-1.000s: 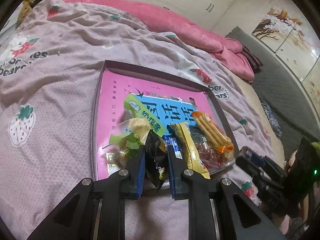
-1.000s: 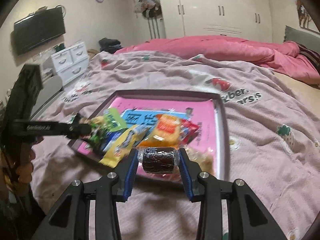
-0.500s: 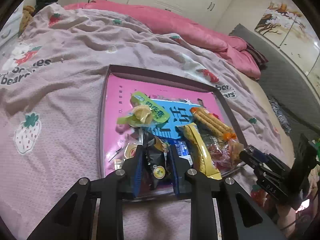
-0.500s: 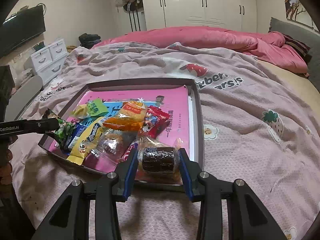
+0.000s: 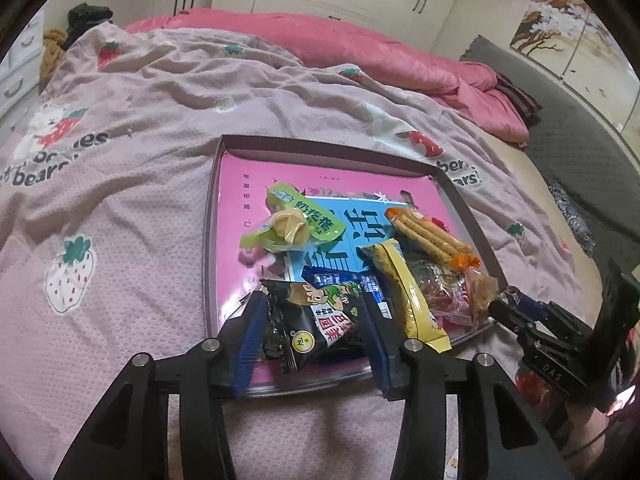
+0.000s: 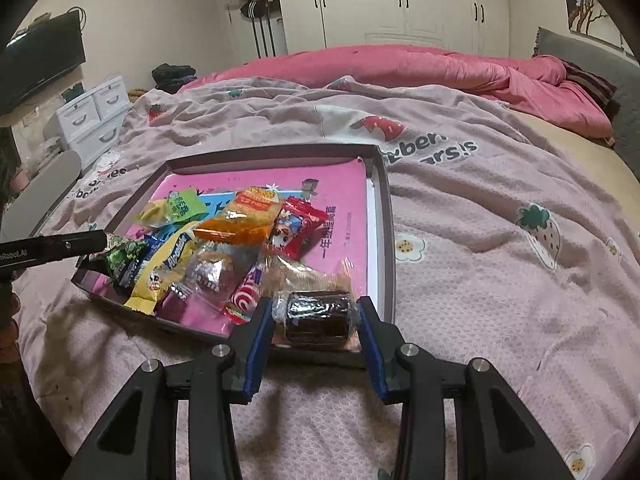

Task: Organize snacks
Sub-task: 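Carry the green packet with the left tool while the right tool carries the chocolate roll, then open the left tool on the green packet while the right tool releases the chocolate roll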

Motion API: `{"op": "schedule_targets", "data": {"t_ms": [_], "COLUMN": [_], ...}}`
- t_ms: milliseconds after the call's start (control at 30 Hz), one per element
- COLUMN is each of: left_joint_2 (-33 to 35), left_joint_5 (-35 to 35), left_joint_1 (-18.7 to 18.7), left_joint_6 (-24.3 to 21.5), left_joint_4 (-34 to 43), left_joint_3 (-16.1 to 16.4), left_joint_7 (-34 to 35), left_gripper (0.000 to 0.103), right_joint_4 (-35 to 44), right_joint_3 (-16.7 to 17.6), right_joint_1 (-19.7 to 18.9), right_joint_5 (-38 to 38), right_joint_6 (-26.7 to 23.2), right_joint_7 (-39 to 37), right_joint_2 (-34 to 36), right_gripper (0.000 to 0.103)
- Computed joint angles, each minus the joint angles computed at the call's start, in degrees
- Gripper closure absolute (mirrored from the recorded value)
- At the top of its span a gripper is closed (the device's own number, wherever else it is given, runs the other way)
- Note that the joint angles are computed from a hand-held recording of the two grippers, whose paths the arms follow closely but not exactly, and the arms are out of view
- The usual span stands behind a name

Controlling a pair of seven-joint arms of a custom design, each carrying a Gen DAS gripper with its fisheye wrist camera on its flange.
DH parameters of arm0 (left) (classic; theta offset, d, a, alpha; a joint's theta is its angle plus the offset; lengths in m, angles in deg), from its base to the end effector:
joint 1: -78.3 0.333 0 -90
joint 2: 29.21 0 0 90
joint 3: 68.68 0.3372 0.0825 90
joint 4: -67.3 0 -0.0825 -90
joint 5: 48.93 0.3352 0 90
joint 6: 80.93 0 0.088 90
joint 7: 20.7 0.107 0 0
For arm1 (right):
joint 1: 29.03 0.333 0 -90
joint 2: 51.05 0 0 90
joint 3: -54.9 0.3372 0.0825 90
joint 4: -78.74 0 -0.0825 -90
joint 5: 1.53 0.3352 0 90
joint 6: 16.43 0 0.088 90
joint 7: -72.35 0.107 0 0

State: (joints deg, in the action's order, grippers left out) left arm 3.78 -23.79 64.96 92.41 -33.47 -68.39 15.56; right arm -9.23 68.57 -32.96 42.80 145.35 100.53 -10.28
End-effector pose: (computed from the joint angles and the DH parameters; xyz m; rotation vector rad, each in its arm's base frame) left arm 0.6580 -0.1859 0.3670 -2.1479 1.6002 -0.8666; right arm 0.7183 0.0450 0.3409 -2.0493 1.2605 -0.3864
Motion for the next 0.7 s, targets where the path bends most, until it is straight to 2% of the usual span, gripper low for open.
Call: {"op": "schedule_targets", "data": {"t_ms": [400, 700], "left_joint_2": [-2.0, -2.8], "left_joint_5": [3.4, 6.5], "left_joint_1": [-2.6, -3.5], "left_joint_6": [-0.2, -1.1], "left_joint_4": [-1.2, -1.3], "left_joint_3": [3.0, 3.5], "left_joint_7": [-2.8, -4.6], "left_gripper": [0.049, 0.044], "right_joint_4": [-1.1, -2.1], "right_joint_3": [0.0, 1.5], "right_joint_1": [0.1, -0.9], "right_joint_5": [-0.7, 0.4], "right_joint_6": [2.3, 4.2], "right_joint_7": [-0.1, -0.9], "right_joint_2": [-0.3, -1.3], "right_gripper": [0.056, 0.050]}}
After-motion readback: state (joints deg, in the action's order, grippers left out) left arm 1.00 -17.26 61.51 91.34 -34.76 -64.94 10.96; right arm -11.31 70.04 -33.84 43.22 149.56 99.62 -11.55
